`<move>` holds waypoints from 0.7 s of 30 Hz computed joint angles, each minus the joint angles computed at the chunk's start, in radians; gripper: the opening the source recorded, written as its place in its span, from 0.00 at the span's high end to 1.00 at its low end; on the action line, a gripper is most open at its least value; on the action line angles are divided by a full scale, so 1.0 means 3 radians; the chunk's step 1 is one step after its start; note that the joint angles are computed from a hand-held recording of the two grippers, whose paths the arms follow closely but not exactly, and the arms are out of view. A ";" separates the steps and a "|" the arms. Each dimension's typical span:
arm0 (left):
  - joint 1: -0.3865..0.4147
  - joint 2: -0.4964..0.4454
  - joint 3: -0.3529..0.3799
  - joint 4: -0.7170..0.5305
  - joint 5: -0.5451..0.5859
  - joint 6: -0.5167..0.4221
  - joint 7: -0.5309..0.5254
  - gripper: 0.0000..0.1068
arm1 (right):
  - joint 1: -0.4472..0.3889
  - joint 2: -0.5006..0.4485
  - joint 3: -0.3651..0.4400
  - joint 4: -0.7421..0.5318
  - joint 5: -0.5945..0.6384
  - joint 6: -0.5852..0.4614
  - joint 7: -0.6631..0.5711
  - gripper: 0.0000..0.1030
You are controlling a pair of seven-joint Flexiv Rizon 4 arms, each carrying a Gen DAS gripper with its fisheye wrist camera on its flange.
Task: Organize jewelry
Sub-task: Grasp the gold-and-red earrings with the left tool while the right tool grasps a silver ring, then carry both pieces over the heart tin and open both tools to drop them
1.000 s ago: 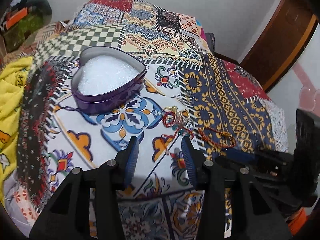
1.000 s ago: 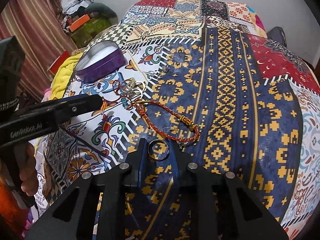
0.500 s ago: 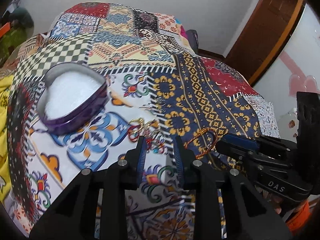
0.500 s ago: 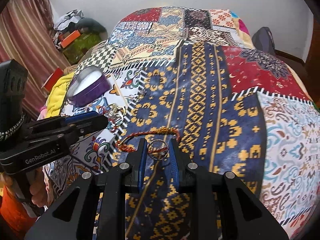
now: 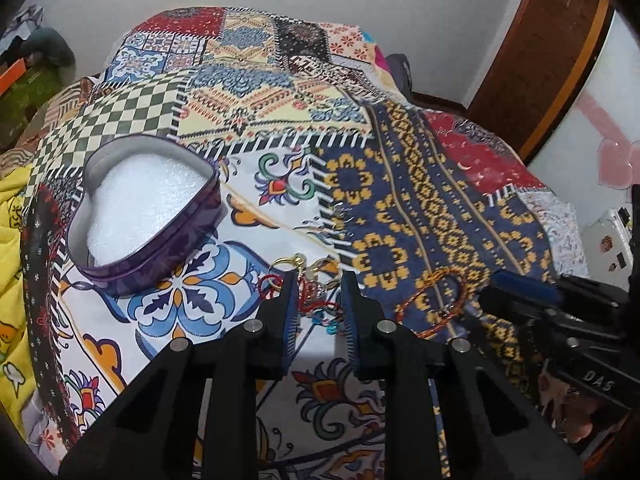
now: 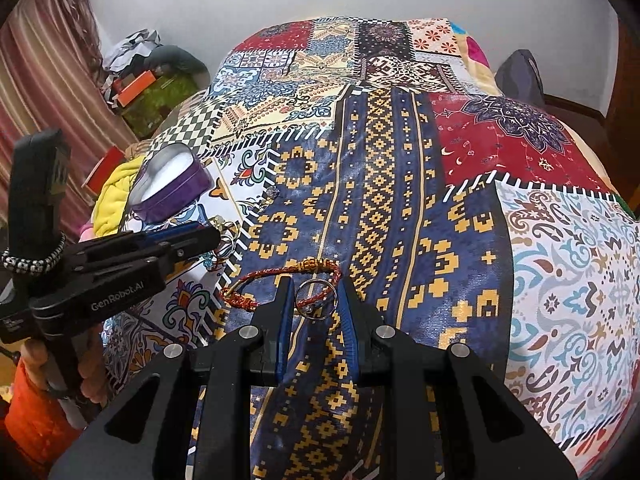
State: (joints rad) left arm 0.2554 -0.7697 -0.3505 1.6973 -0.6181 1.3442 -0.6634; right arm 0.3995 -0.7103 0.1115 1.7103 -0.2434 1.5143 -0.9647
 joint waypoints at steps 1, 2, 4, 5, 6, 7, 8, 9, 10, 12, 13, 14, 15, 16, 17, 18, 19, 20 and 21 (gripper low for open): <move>0.0021 -0.0005 -0.0027 0.0010 -0.0014 0.0013 0.0016 0.81 | -0.0001 0.0001 0.0000 0.0002 0.0003 -0.0001 0.0001 0.80; 0.0036 -0.0009 -0.0046 0.0015 -0.0023 0.0019 0.0029 0.81 | -0.0004 -0.0002 0.0004 -0.0001 0.0006 -0.0005 0.0001 0.80; 0.0045 -0.0026 -0.0066 0.0012 -0.0028 0.0052 0.0044 0.85 | -0.0017 -0.0013 0.0022 -0.0014 0.0015 -0.0016 -0.0002 0.80; 0.0037 -0.0034 -0.0058 0.0003 -0.0018 0.0052 0.0041 0.91 | -0.0019 -0.0014 0.0024 -0.0017 0.0019 -0.0017 -0.0002 0.80; 0.0041 -0.0034 -0.0065 0.0008 -0.0015 0.0058 0.0044 0.91 | -0.0017 -0.0013 0.0021 -0.0018 0.0023 -0.0020 0.0003 0.80; 0.0051 -0.0033 -0.0087 0.0025 -0.0016 0.0097 0.0061 0.91 | -0.0013 -0.0008 0.0016 -0.0013 0.0026 -0.0014 0.0008 0.80; 0.0056 -0.0026 -0.0103 0.0050 -0.0009 0.0138 0.0074 0.91 | -0.0006 0.0000 0.0005 -0.0005 0.0029 -0.0004 0.0016 0.80; 0.0067 -0.0015 -0.0124 0.0076 0.0001 0.0171 0.0088 0.91 | 0.0005 0.0011 -0.0013 0.0007 0.0028 0.0006 0.0025 0.80; 0.0080 -0.0005 -0.0149 0.0095 0.0008 0.0194 0.0096 0.91 | 0.0017 0.0021 -0.0031 0.0016 0.0024 0.0012 0.0035 0.80; 0.0156 0.0031 -0.0253 0.0166 0.0003 0.0249 0.0145 0.91 | 0.0042 0.0042 -0.0064 0.0037 0.0015 0.0024 0.0055 0.80; 0.0195 0.0051 -0.0304 0.0198 -0.0005 0.0272 0.0163 0.91 | 0.0041 0.0052 -0.0070 0.0045 0.0009 0.0029 0.0056 0.80; 0.0248 0.0077 -0.0374 0.0245 -0.0022 0.0315 0.0189 0.91 | 0.0053 0.0062 -0.0087 0.0057 0.0004 0.0036 0.0066 0.80; 0.0299 0.0102 -0.0436 0.0292 -0.0034 0.0358 0.0209 0.91 | 0.0066 0.0078 -0.0102 0.0070 -0.0003 0.0046 0.0075 0.80; 0.0366 0.0131 -0.0515 0.0345 -0.0052 0.0407 0.0229 0.91 | 0.0087 0.0088 -0.0126 0.0081 -0.0011 0.0058 0.0090 0.80; 0.0440 0.0159 -0.0599 0.0394 -0.0071 0.0447 0.0243 0.91 | 0.0112 0.0104 -0.0155 0.0098 -0.0019 0.0074 0.0108 0.80; 0.0523 0.0185 -0.0688 0.0444 -0.0088 0.0483 0.0256 0.91 | 0.0136 0.0118 -0.0182 0.0111 -0.0029 0.0089 0.0126 0.80; 0.0595 0.0210 -0.0761 0.0488 -0.0099 0.0512 0.0258 0.91 | 0.0187 0.0133 -0.0241 0.0130 -0.0036 0.0103 0.0171 0.80; 0.0666 0.0235 -0.0832 0.0530 -0.0108 0.0544 0.0251 0.91 | 0.0212 0.0149 -0.0270 0.0146 -0.0048 0.0121 0.0192 0.81; 0.0726 0.0253 -0.0889 0.0560 -0.0108 0.0562 0.0239 0.91 | 0.0232 0.0161 -0.0291 0.0156 -0.0060 0.0134 0.0210 0.80</move>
State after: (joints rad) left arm 0.4732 -0.6937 -0.6172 1.8653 -0.6506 1.5128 -0.5917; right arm 0.4690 -0.6619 0.0242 1.7573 -0.2615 1.5546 -0.9016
